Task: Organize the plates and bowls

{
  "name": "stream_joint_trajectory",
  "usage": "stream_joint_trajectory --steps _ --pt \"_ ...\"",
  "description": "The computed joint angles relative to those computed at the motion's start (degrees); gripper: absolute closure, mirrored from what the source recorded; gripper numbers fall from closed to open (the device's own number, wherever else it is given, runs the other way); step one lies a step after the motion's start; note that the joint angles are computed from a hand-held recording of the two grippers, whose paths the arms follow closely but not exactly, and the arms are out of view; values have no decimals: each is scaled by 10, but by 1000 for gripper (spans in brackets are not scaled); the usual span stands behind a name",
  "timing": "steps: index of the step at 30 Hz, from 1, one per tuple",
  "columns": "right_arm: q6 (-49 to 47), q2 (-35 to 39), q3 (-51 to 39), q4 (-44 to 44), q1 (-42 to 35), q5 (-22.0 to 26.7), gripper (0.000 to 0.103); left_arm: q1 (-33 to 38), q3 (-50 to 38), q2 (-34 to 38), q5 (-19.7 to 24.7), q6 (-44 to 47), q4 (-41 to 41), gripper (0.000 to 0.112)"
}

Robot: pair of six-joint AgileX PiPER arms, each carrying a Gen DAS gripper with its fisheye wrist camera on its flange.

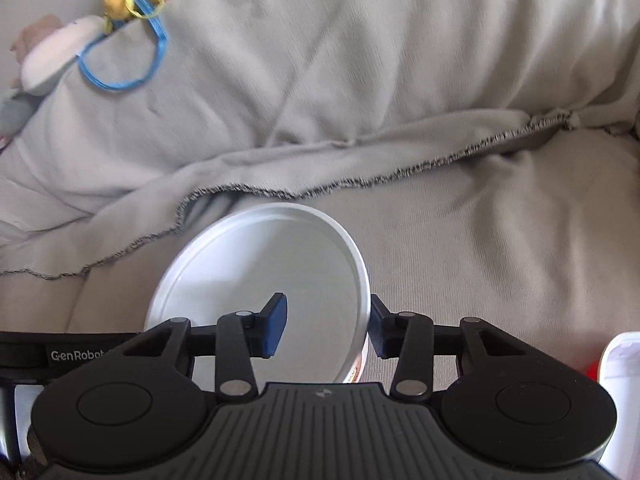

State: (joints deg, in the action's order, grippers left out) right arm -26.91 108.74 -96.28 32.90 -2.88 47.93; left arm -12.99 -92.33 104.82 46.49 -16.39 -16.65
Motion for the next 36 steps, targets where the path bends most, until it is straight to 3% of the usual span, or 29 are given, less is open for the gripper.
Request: stream_joint_trajectory --steps 8,13,17,25,36 --pt "82 48 -46 -82 14 27 61 3 6 27 -19 -1 -6 95" --pt "68 69 -76 -40 -2 78 61 8 -5 25 5 24 -28 92" --pt "48 66 -71 -16 -7 78 61 11 -16 22 20 19 -22 90" --pt "76 73 -82 -37 -3 79 61 23 -1 38 -11 23 -33 95" --pt "52 61 -65 -4 -12 70 61 30 22 10 -32 90 -90 88"
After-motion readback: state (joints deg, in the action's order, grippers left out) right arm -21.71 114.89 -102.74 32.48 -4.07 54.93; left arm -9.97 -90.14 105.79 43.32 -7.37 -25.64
